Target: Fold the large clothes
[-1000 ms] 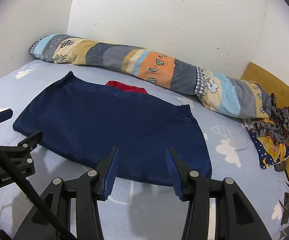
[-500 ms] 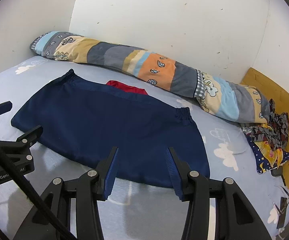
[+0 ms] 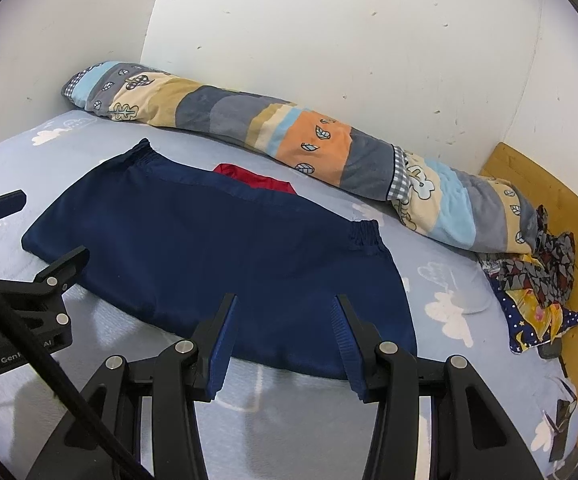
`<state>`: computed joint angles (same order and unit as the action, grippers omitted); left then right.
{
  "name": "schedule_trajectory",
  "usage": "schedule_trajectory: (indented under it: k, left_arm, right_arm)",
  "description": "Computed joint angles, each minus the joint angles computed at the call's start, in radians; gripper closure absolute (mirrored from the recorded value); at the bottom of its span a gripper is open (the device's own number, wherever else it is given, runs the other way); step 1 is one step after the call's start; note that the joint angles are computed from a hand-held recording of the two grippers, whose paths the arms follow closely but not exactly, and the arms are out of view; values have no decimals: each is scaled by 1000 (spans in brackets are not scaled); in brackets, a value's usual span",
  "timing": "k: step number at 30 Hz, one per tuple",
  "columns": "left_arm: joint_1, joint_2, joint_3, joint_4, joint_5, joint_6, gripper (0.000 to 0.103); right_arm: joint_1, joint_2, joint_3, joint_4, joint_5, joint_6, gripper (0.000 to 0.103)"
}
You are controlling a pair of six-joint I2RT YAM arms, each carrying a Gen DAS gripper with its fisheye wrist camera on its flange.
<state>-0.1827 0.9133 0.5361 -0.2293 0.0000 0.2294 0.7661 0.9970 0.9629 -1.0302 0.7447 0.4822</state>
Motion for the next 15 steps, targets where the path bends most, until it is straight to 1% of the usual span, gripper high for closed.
schedule_trajectory:
  k: [10,15]
  left_arm:
    - [-26,-24,-14,13,-29,1,12]
    - [-23,-27,-14,14,-24,5,12]
  right_arm:
    - [16,6,4,-9,16,9,52]
    - [20,7,3,-9,21,10,51]
